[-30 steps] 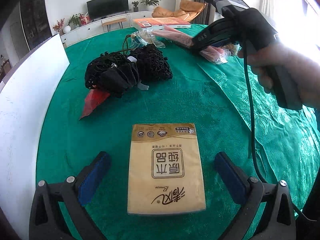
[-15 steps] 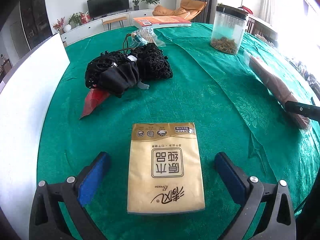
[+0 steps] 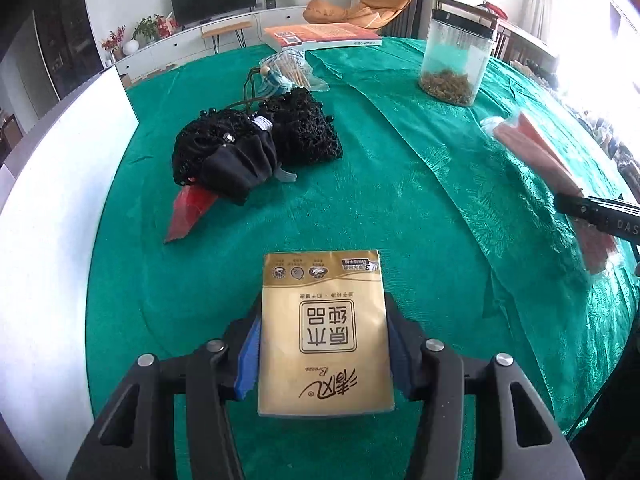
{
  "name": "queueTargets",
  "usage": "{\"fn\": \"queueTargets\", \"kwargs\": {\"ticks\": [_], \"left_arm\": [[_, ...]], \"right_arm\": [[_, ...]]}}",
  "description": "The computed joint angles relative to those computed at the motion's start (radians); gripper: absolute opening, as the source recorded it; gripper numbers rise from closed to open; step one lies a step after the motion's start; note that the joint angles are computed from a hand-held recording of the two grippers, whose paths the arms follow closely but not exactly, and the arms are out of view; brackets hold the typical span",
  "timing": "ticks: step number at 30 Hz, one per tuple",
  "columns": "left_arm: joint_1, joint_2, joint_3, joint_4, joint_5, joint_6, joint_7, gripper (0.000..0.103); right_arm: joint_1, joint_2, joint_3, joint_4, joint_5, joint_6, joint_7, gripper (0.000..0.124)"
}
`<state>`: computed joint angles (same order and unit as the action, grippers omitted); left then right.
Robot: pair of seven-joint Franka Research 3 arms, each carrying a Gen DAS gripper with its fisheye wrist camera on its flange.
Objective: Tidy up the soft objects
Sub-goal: 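Carry tissue pack and pink bags over white box and open both tools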
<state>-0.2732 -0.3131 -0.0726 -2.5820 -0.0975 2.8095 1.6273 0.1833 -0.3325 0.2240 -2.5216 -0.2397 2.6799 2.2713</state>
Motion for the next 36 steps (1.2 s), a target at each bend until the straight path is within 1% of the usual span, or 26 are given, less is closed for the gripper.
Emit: {"fn": "queueTargets", "kwargs": {"ticks": [2,4,7,9,10,12,14,16,19,20,22,24,25,26,27,28,29,30,31,32,34,36], "left_arm": [[-0.053,-0.012,0.054,-0.004,-0.095,0.019,0.065,0.052],[-0.1,-0.041,0.1,-0.01,-0.187,0.021,0.13,0.052],[-0.158,-0.12,0.17,-0.025,-0.325,-0.011,0.222,0.052],[-0.163,-0.191,0.206,-0.038,-0.384,-0.046,0.262,0.052],[-0.153,-0.228,0.219,-0.045,-0.399,-0.062,0.273,0.052],[-0.102,-0.299,0.232,-0.055,-0.395,-0.09,0.272,0.052],[-0.032,-0.358,0.247,-0.06,-0.361,-0.115,0.261,0.052],[0.06,-0.41,0.253,-0.065,-0.304,-0.135,0.236,0.052],[0.216,-0.456,0.256,-0.068,-0.19,-0.151,0.191,0.052],[0.266,-0.462,0.258,-0.071,-0.151,-0.148,0.176,0.052],[0.364,-0.464,0.262,-0.075,-0.076,-0.151,0.142,0.052],[0.454,-0.455,0.258,-0.087,-0.007,-0.137,0.103,0.053],[0.508,-0.444,0.241,-0.095,0.036,-0.127,0.074,0.053],[0.569,-0.425,0.212,-0.099,0.085,-0.124,0.029,0.056],[0.613,-0.406,0.197,-0.1,0.125,-0.129,-0.007,0.071],[0.639,-0.393,0.194,-0.103,0.15,-0.128,-0.039,0.082],[0.653,-0.386,0.196,-0.114,0.166,-0.114,-0.067,0.096],[0.659,-0.389,0.2,-0.13,0.176,-0.092,-0.09,0.097],[0.656,-0.395,0.208,-0.143,0.182,-0.078,-0.103,0.097],[0.643,-0.4,0.225,-0.148,0.182,-0.071,-0.101,0.098],[0.606,-0.413,0.237,-0.163,0.175,-0.053,-0.104,0.097],[0.546,-0.433,0.244,-0.173,0.157,-0.037,-0.098,0.098]], "right_arm": [[-0.042,-0.056,0.027,-0.028,-0.043,0.0,0.086,0.03],[-0.059,-0.102,0.029,-0.047,-0.042,0.01,0.126,0.03],[-0.042,-0.143,0.012,-0.045,0.009,0.023,0.102,0.03],[-0.012,-0.145,0.004,-0.02,0.055,0.038,0.059,0.03],[0.007,-0.136,0.003,0.002,0.078,0.046,0.035,0.03],[0.049,-0.105,0.011,0.053,0.122,0.068,-0.01,0.03],[0.099,-0.058,0.021,0.114,0.168,0.099,-0.055,0.03],[0.163,0.009,0.025,0.187,0.228,0.139,-0.102,0.03],[0.294,0.134,0.002,0.324,0.383,0.195,-0.224,0.03],[0.338,0.185,-0.005,0.385,0.446,0.201,-0.281,0.03],[0.402,0.287,-0.002,0.516,0.578,0.199,-0.395,0.03],[0.436,0.392,0.023,0.652,0.695,0.173,-0.499,0.03],[0.443,0.441,0.037,0.717,0.725,0.152,-0.535,0.03],[0.455,0.494,0.048,0.782,0.723,0.127,-0.551,0.03],[0.464,0.544,0.061,0.841,0.726,0.1,-0.576,0.034],[0.47,0.587,0.069,0.891,0.728,0.063,-0.596,0.037],[0.472,0.617,0.077,0.922,0.74,0.03,-0.609,0.048],[0.471,0.623,0.081,0.919,0.762,0.026,-0.621,0.066],[0.469,0.61,0.084,0.882,0.783,0.06,-0.642,0.07],[0.48,0.587,0.063,0.838,0.753,0.085,-0.628,0.069],[0.534,0.532,-0.031,0.742,0.543,0.105,-0.484,0.069],[0.567,0.464,-0.117,0.622,0.28,0.134,-0.284,0.069]]}}
